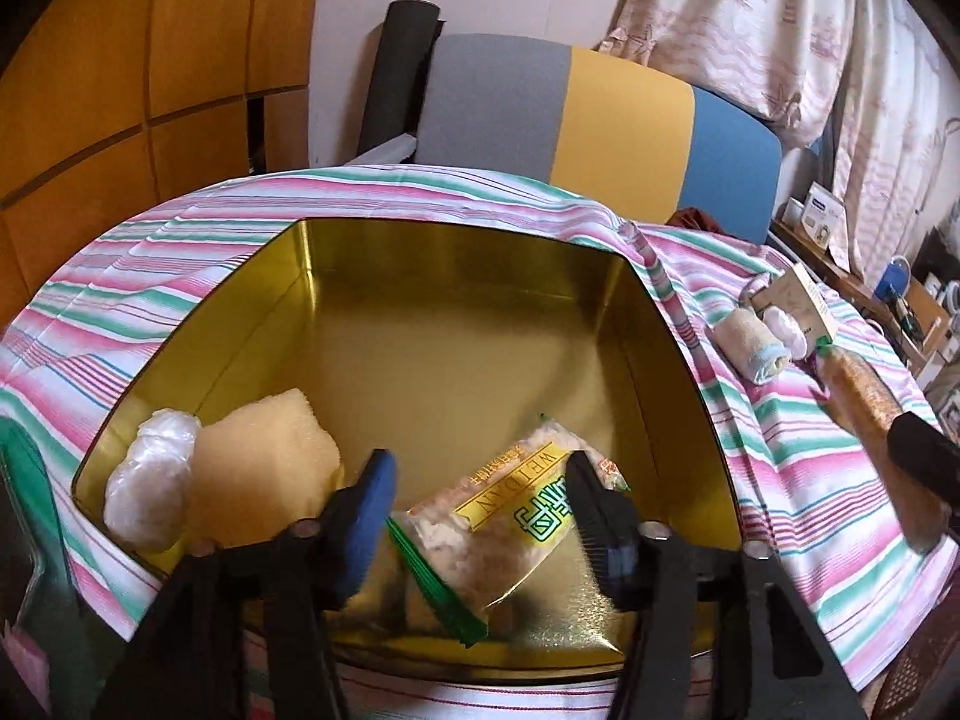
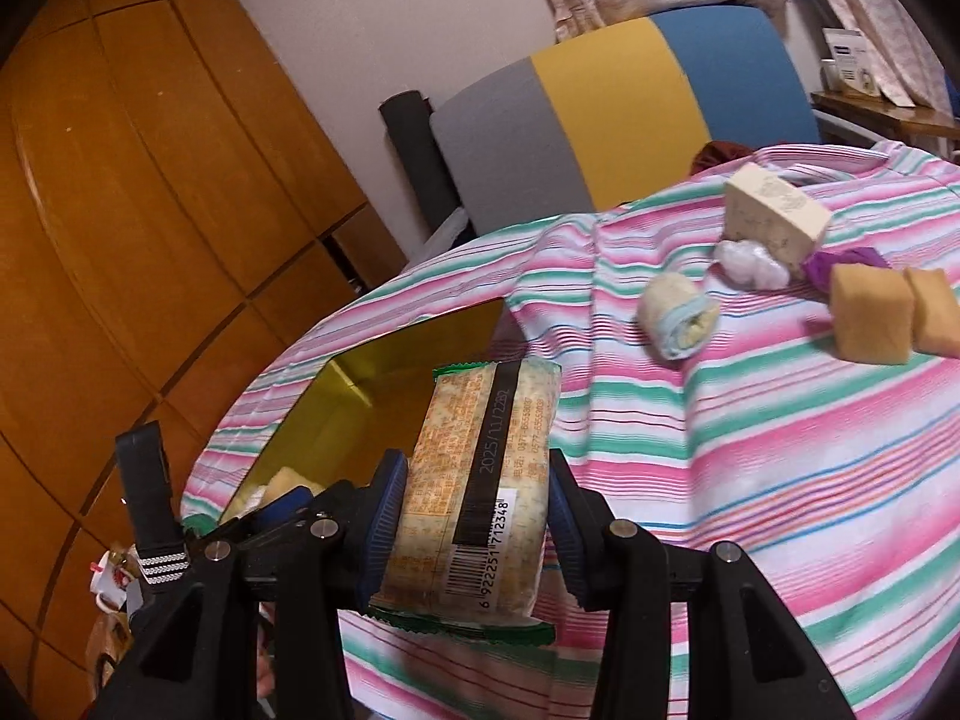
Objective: Organize objects
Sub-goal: 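Lower the cracker packet into the gold tin and open the right gripper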
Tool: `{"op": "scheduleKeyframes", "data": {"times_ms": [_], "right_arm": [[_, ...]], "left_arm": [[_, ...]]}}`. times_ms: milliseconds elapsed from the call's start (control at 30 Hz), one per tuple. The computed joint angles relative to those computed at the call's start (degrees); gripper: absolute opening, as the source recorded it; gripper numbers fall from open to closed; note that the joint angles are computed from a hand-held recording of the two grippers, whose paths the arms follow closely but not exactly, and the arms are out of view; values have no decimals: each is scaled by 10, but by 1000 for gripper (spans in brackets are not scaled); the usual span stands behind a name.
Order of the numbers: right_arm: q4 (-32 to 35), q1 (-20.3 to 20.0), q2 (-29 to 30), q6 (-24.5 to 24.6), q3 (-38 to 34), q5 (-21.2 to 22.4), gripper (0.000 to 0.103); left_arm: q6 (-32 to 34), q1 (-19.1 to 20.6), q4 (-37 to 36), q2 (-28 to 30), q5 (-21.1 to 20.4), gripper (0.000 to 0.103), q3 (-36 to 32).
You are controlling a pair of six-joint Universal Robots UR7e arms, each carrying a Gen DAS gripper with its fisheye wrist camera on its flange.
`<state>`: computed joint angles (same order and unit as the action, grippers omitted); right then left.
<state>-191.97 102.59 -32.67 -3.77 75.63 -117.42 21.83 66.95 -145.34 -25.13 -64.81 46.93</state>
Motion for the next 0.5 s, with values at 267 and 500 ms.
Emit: {"op": "scheduleKeyframes", "data": {"times_ms": [267,500], "right_arm": [[82,12,38,-22,-73,28,46],[183,16,80,-18,-152,24,46]], "left_arm": [[13,-5,-103,-31,37,89,62],[-9,-2,-194,-39,78,99,65]]}}
